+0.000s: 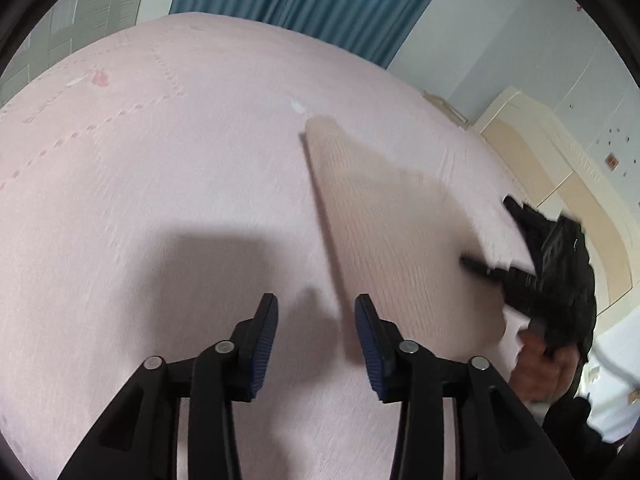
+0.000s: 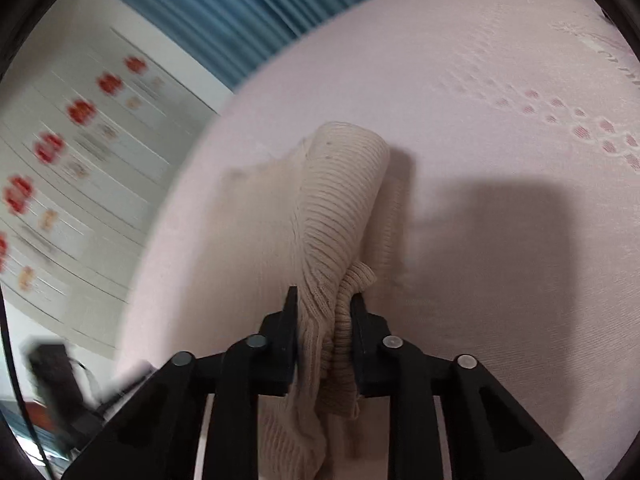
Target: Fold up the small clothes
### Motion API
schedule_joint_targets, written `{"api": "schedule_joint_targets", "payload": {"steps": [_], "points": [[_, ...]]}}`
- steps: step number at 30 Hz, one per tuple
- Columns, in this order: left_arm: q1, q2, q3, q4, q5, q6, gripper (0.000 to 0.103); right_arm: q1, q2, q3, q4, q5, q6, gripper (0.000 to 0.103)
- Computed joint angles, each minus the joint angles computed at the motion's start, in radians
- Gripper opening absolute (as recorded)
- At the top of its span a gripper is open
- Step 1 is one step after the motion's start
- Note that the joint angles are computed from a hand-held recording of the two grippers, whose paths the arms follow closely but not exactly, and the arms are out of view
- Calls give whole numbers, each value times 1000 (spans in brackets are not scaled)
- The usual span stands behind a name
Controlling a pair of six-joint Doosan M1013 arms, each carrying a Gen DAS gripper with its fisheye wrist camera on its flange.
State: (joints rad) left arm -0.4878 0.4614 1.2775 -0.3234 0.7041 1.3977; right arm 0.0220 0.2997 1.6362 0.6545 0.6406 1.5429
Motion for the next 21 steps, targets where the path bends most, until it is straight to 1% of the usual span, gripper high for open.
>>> {"api": "schedule_joint_targets", "payload": {"steps": [1, 2, 3, 5, 7, 8, 10, 13, 14, 15, 16, 17, 18, 19, 20, 21], "points": [[0, 14, -24, -3, 7, 4, 41, -6, 0, -1, 11, 8, -6, 37], [0, 30, -50, -5, 13, 3, 43, -8, -1, -5, -7, 14, 14, 48], [2, 51, -85, -7, 22, -8, 44, -6, -3, -14, -44, 13, 49, 48], [6, 89, -144, -23, 35, -31, 45, 0, -9, -21, -103, -15, 83, 48], [14, 133, -208, -38, 57, -63, 46, 16, -4, -44, -203, -44, 149, 48], [17, 148, -228, -51, 64, -66, 47, 21, 2, -54, -225, -49, 168, 48], [24, 202, -301, -84, 105, -81, 47, 29, 26, -86, -285, -44, 230, 48], [34, 284, -410, -137, 186, -94, 47, 26, 55, -112, -291, -37, 259, 48], [38, 305, -436, -149, 199, -103, 47, 20, 62, -113, -262, -43, 244, 48], [45, 328, -457, -188, 210, -103, 47, 12, 67, -112, -233, -46, 221, 47], [52, 346, -473, -226, 221, -109, 47, 7, 70, -111, -221, -49, 206, 46], [57, 352, -471, -256, 214, -109, 38, 7, 77, -114, -224, -51, 201, 33], [60, 348, -452, -291, 173, -87, 22, 5, 84, -118, -210, -48, 170, 21], [59, 345, -444, -292, 146, -80, 20, 7, 85, -117, -209, -56, 152, 17], [57, 339, -431, -294, 120, -69, 19, 12, 84, -116, -252, -71, 167, 13], [51, 333, -423, -269, 108, -68, 19, 15, 85, -117, -271, -75, 164, 13]]}}
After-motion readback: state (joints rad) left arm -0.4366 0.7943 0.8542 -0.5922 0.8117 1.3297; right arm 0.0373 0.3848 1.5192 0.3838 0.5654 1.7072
